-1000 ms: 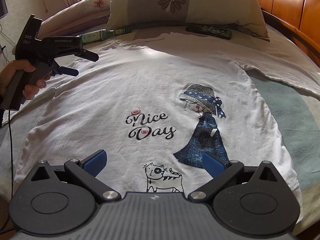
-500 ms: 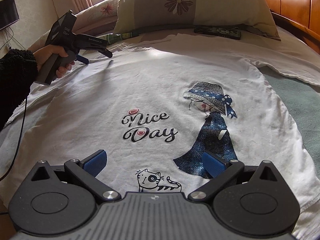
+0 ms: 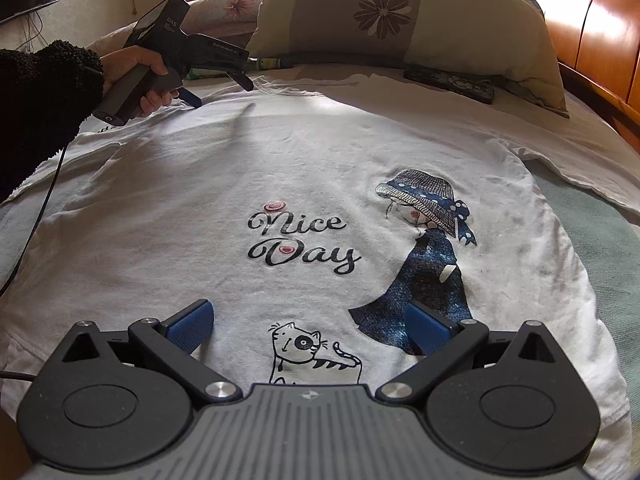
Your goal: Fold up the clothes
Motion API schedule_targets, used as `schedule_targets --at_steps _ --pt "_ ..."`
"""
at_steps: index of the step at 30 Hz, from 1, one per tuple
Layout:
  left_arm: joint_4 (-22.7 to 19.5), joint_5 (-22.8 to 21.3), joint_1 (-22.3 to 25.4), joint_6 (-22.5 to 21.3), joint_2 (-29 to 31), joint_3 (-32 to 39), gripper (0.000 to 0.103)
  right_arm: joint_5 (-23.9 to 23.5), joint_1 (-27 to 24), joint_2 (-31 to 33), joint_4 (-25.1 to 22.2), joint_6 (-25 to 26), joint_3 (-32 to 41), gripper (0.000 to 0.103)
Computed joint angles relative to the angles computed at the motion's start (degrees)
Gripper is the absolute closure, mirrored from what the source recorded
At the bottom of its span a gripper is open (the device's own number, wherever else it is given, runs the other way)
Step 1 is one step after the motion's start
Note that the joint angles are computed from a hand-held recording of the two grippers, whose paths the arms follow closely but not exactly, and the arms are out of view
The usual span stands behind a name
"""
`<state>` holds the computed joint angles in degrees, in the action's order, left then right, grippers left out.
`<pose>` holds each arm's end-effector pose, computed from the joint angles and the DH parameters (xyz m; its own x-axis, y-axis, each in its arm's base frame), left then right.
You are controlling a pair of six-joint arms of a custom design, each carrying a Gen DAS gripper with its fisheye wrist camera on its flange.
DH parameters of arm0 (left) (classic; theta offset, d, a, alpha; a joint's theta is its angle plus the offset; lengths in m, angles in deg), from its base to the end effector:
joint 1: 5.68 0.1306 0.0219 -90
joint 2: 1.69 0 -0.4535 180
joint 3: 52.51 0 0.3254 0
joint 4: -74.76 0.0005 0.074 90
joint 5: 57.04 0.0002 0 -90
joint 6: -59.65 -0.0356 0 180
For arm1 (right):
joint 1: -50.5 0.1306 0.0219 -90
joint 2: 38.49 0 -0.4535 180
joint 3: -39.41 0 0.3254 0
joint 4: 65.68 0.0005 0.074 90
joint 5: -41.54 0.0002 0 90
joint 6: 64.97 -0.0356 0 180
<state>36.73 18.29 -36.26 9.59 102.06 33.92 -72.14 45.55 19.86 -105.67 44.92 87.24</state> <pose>0.4364 -0.2480 0.3849 -0.7794 -0.2608 -0.5697 -0.1724 0.9634 -0.2053 0.1721 -0.0011 0.3748 -0.6633 -0.2553 -0.7035 -0.4266 0.9013 0.0751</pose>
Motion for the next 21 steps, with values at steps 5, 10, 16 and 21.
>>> schedule_targets --at_steps 5,10,16,21 --pt "-7.5 -3.6 -2.2 -3.4 0.2 5.4 0.001 2.5 2.0 0.9 -1.4 -2.0 1.3 0.0" --pt "-9.5 -1.9 -5.2 -6.1 -3.1 6.2 0.001 3.9 3.2 1.6 -2.7 -3.6 2.3 0.0" --pt "-10.8 2.7 -10.8 -7.1 -6.5 2.8 0.001 4.0 3.4 1.7 -2.8 -5.1 2.5 0.0" --pt "-11.4 3.9 -12.9 -3.5 -7.6 -1.9 0.001 5.7 4.8 1.8 -2.8 -6.2 2.7 0.0"
